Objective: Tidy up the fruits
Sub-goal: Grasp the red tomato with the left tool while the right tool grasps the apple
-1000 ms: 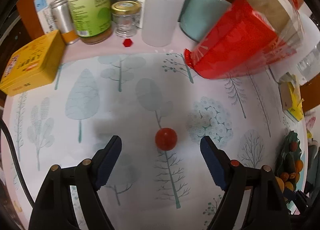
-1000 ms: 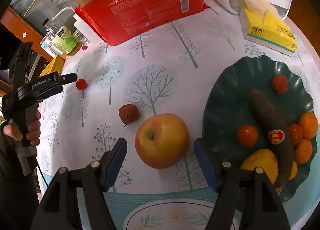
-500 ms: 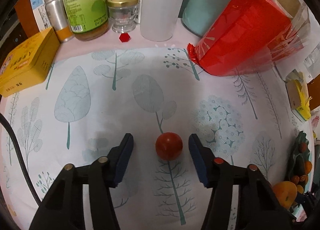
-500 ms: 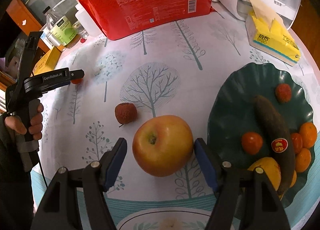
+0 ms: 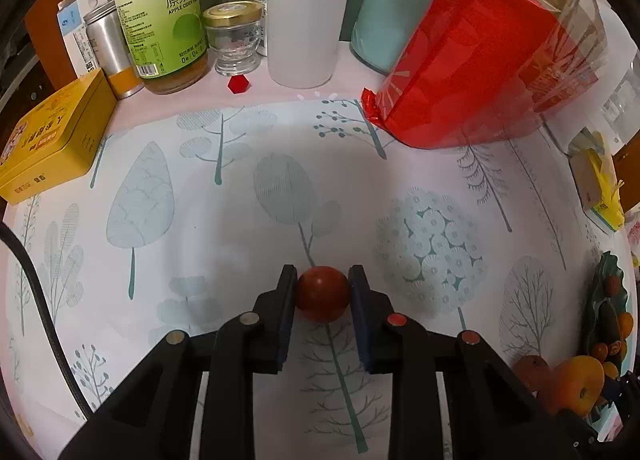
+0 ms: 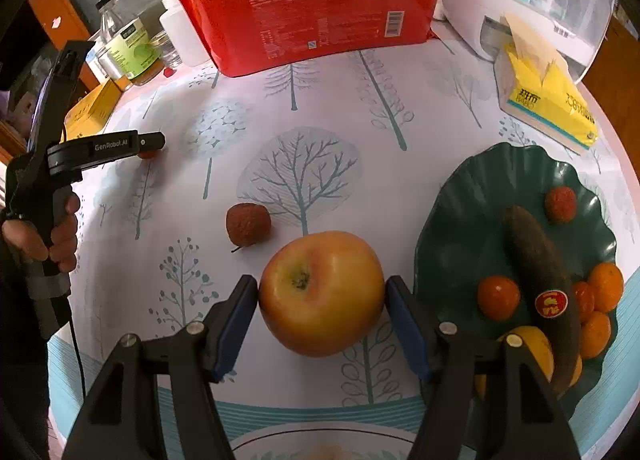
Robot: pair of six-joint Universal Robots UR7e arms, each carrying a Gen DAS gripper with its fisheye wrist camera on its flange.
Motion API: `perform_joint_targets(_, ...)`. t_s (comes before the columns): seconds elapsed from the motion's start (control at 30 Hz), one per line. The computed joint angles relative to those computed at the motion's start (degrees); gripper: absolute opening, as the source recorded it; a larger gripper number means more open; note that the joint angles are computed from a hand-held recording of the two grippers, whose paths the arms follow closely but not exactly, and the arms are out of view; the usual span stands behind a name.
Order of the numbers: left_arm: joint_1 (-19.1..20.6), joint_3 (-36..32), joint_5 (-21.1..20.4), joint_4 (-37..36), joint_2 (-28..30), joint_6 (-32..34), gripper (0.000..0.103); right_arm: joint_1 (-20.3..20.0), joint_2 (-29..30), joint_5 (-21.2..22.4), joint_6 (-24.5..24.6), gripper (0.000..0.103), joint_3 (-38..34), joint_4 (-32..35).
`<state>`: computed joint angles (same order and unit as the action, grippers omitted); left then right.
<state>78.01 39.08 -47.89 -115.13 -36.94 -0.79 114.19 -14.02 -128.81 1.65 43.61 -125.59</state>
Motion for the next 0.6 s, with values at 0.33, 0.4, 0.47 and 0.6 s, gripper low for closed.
perform_joint_targets(0.33, -1.95, 11.08, -0.59, -3.26, -6.95, -1.78, 0.024, 0.26, -2.06, -0.24, -1.31, 0.065, 4.93, -4.83)
perform_joint_targets(0.4, -2.55, 13.35, -0.54, -3.40, -8.52, -2.56, 0.024, 0.39, -2.73, -0.39, -1.46, 0.065, 6.35, -5.72)
perform_joint_targets(0.47, -3.39, 16.69, -0.71, -4.18, -10.80, -3.52, 0.024, 0.54, -3.42, -0.40, -1.61, 0.065, 7.49, -6.21)
perform_joint_targets(0.6, -4.97, 22.03, -1.22, -4.91, -14.65, -5.42, 0.024, 1.11, -5.61, -0.08, -1.87, 0.065, 10.76, -7.79)
